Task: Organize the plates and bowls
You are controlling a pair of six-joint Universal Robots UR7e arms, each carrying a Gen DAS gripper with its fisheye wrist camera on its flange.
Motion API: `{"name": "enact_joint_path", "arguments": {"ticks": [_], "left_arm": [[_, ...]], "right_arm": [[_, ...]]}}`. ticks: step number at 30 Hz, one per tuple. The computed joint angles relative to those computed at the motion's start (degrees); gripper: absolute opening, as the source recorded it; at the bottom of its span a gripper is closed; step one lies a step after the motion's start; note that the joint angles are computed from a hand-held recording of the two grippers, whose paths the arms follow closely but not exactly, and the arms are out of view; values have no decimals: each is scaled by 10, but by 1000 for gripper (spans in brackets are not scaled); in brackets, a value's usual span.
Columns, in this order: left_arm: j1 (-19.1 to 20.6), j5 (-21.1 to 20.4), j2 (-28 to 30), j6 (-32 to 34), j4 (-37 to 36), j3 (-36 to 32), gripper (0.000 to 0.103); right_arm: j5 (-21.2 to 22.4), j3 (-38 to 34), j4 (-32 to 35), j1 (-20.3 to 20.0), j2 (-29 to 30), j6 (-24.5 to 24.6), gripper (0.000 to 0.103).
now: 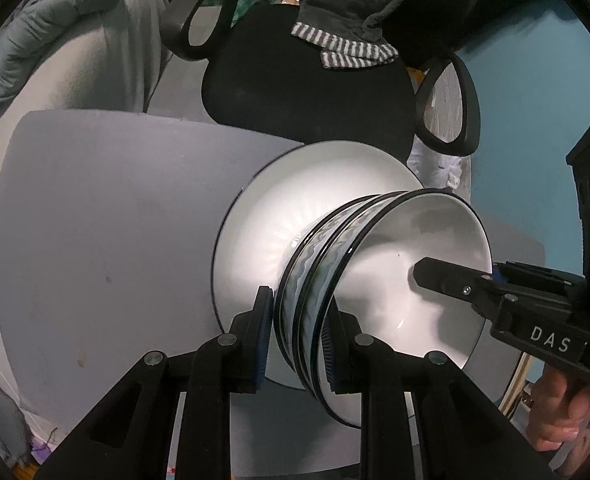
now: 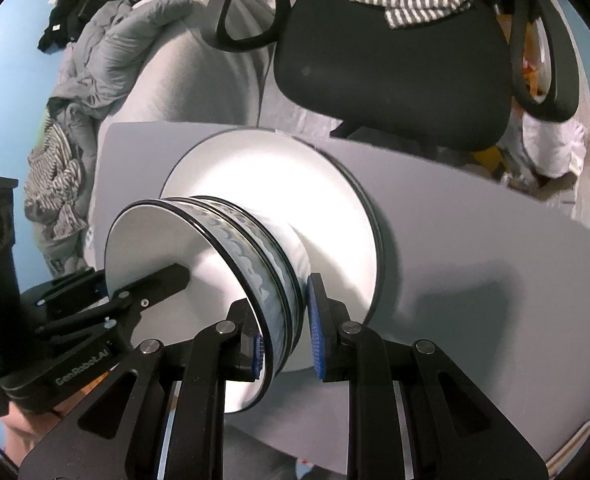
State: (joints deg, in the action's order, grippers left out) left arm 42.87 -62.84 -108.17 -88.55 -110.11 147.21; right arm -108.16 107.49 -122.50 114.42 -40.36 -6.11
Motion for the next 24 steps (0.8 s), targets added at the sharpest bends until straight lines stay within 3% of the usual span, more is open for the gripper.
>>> {"name": "enact_joint_path", "arguments": {"ticks": [6, 10, 12, 14, 18, 20, 24], "left_arm": [[1, 4, 3, 13, 8, -4, 22], [-10, 7, -5, 12, 4, 3, 25], [-29, 15, -11, -8, 28, 3, 40], [-47, 20, -13, -34, 72, -5, 49], [-101, 20, -45, -98, 153, -13, 57], [-142, 21, -65, -144, 208, -22, 57], [-229, 32, -79, -229, 325, -59, 68]], "right_arm": [[-5, -6, -4, 8, 9, 6, 20], [4, -6, -1, 6, 8, 12, 29], [-3, -4, -9, 7, 8, 16, 37], [-27, 7, -39, 14, 3, 13, 59], [-73, 27, -80, 32, -16, 5, 62], [-88, 37, -98, 43, -32, 0, 62], [-106, 61, -144, 72, -73, -25, 62]]}}
